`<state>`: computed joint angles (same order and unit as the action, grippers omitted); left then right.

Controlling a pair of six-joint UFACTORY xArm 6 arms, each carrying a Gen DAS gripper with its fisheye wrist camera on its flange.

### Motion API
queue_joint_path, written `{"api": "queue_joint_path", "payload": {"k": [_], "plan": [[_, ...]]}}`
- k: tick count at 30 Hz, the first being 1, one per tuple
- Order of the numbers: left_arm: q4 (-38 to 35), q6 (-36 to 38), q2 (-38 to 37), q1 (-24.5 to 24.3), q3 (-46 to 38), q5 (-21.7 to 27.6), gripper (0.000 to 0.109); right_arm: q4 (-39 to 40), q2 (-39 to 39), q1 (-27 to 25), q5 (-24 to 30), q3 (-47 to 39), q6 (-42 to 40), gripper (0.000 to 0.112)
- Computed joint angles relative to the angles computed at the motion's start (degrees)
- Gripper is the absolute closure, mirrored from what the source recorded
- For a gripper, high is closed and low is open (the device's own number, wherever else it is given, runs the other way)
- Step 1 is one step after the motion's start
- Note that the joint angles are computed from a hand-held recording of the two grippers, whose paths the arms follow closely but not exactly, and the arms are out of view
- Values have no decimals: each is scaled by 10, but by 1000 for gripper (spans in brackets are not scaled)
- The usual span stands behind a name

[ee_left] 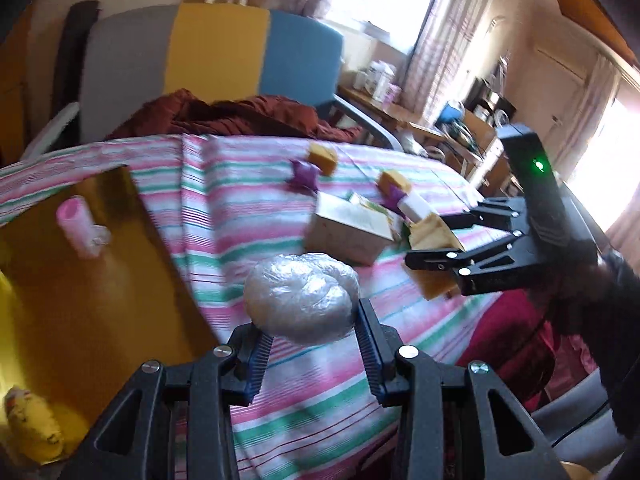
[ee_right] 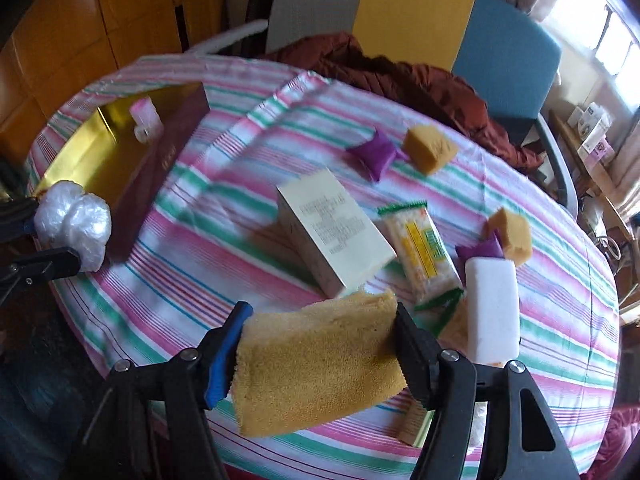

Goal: Organize objects
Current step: 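Drop the white ball and yellow sponge into the gold tray with both grippers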

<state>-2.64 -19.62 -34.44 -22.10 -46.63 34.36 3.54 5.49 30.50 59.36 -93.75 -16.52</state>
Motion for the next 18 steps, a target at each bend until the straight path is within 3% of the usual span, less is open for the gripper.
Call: {"api": "queue_joint_path", "payload": {"k": [8, 18], "plan": [[44, -59, -110, 91, 45, 40, 68, 41, 13, 56, -47, -33, 11, 43], [28, -15, -199, 274, 98, 111, 68, 83, 79, 133, -69, -108, 26, 43]]}}
